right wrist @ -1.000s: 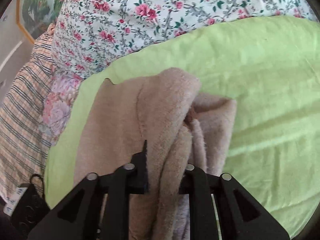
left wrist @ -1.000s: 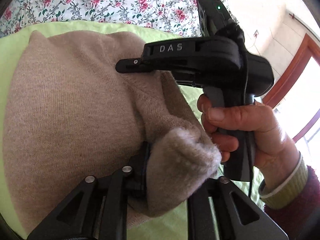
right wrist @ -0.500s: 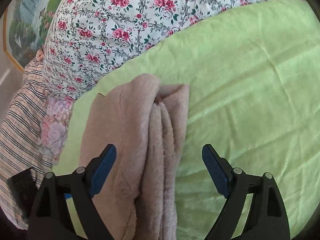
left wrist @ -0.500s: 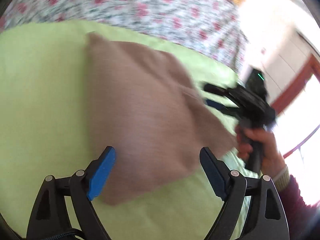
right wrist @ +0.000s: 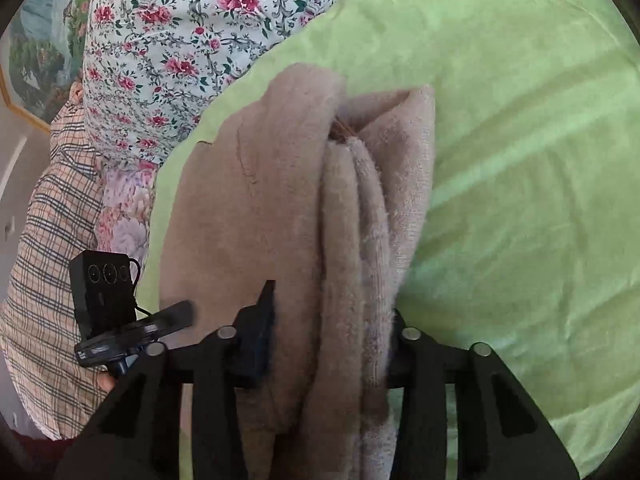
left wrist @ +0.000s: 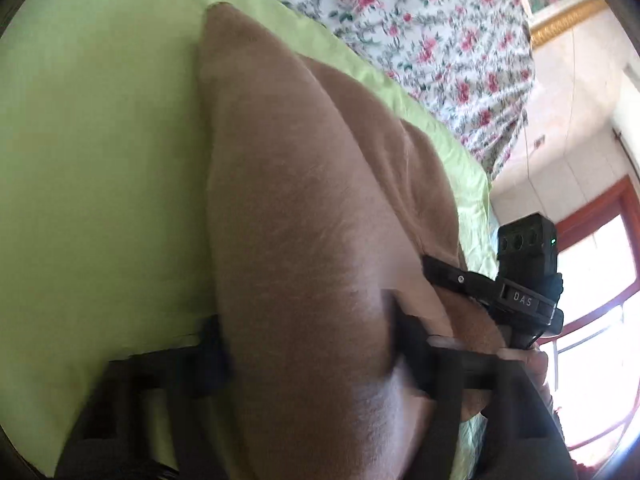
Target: Fold small clothes
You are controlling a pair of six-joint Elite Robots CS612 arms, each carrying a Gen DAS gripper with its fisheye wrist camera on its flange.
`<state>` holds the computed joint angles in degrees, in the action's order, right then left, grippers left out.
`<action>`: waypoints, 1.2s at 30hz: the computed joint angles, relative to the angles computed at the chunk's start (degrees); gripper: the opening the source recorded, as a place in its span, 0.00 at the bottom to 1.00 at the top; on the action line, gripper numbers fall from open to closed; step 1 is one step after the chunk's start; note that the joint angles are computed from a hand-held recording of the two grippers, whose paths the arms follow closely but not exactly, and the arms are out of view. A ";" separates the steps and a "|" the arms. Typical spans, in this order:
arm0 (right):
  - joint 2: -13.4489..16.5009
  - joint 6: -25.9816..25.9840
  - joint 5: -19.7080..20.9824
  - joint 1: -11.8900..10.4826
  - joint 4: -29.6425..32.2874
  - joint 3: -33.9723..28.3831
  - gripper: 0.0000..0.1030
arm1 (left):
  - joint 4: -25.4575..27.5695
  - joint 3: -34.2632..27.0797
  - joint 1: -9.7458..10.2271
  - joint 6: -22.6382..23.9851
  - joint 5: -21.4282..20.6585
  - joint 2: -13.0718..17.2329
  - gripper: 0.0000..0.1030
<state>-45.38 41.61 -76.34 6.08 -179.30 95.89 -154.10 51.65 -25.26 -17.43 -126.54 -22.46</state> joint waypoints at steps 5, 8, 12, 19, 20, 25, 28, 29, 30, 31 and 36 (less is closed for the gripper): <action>-0.31 1.43 0.05 1.98 -4.49 -0.50 0.31 | -6.84 7.99 0.25 2.34 1.57 -4.65 0.41; 0.72 1.16 2.19 3.73 -6.18 -2.45 0.31 | -10.81 15.82 1.40 3.92 3.66 -9.60 0.41; 3.62 0.68 5.91 6.09 -7.07 -7.00 0.31 | -12.85 23.56 3.51 5.07 5.63 -14.68 0.41; 7.99 0.88 8.24 8.79 -2.81 -12.91 0.31 | -13.67 30.26 6.14 5.32 8.19 -17.68 0.42; 8.11 0.68 7.19 9.11 -0.96 -13.30 0.31 | -13.43 30.93 6.63 5.67 8.03 -17.49 0.43; 6.76 0.96 3.53 9.42 4.23 -12.49 0.57 | -14.89 31.53 7.48 1.33 7.71 -16.38 0.76; 4.45 -1.22 -4.52 10.17 5.21 -11.28 0.61 | -17.21 31.61 8.08 -0.36 8.50 -16.35 0.78; 3.95 -1.71 -6.83 10.27 4.63 -11.15 0.61 | -17.72 31.49 8.37 -0.57 8.90 -16.31 0.78; 3.83 -2.13 -8.25 10.31 3.79 -11.29 0.61 | -18.03 31.20 8.55 -0.92 9.11 -16.18 0.78; 3.89 -2.68 -8.88 10.25 3.02 -11.72 0.61 | -18.18 30.86 8.66 -1.41 9.24 -16.01 0.78; 7.12 -4.95 -7.00 9.73 7.78 -18.51 0.36 | -18.32 27.83 8.95 -5.46 10.49 -14.57 0.78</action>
